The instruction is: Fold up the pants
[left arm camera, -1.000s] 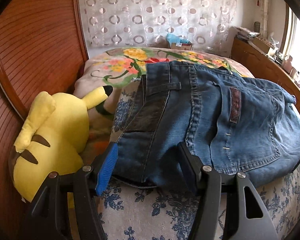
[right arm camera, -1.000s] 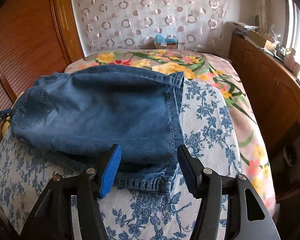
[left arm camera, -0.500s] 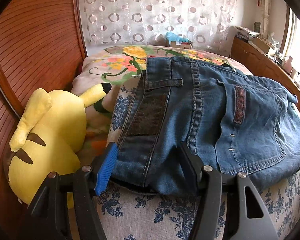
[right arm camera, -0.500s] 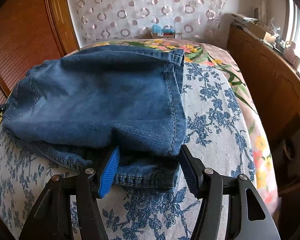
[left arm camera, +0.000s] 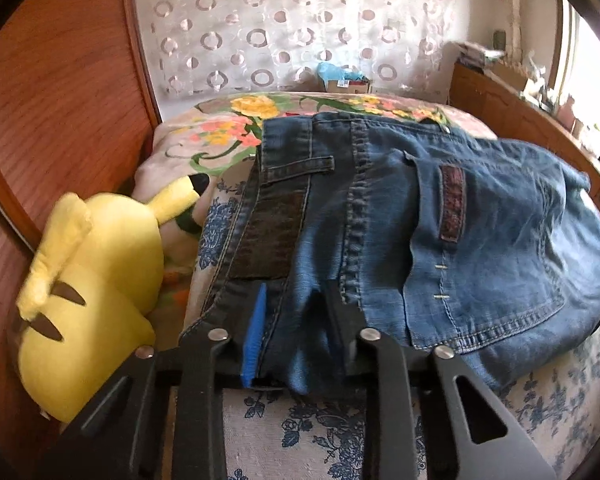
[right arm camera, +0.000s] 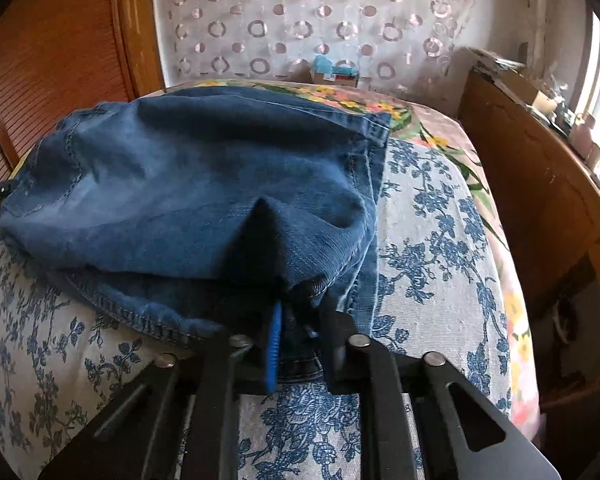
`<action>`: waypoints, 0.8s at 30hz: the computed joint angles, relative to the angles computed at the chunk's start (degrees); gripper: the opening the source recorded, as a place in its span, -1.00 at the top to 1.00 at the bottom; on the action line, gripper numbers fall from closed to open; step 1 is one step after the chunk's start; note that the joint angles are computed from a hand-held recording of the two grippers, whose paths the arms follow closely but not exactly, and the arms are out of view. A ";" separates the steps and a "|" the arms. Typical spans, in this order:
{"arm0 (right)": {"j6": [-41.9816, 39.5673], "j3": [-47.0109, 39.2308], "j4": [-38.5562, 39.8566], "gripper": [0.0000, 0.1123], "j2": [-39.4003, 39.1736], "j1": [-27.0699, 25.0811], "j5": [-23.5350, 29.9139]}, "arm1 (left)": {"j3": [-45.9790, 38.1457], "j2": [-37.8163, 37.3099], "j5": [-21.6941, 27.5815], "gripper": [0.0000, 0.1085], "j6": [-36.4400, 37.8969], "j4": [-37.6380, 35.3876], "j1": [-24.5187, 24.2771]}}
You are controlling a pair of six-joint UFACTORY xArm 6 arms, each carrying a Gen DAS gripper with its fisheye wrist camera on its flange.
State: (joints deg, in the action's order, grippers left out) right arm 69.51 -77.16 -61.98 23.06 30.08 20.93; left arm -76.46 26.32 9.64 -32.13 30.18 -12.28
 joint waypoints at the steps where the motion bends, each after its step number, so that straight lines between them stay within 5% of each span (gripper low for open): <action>1: 0.01 -0.08 -0.24 0.85 0.02 0.06 0.10 | -0.39 -0.13 1.03 0.59 -2.94 4.01 -0.23; 4: 1.91 0.23 -2.43 0.89 -0.20 -0.01 -0.73 | -0.75 -0.58 2.68 0.88 -7.57 10.33 -0.38; 9: 10.21 2.32 -11.34 0.89 -2.53 0.04 -0.73 | 0.38 -1.62 1.68 0.92 -6.33 8.82 0.14; 24: 26.86 9.55 -29.37 0.91 -9.71 2.62 2.36 | 9.46 -12.91 -0.85 0.96 -20.19 22.91 0.67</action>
State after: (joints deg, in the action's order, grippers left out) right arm 96.36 -67.62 -91.34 13.35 32.71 23.29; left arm -67.01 13.40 8.79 -52.31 53.09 -11.61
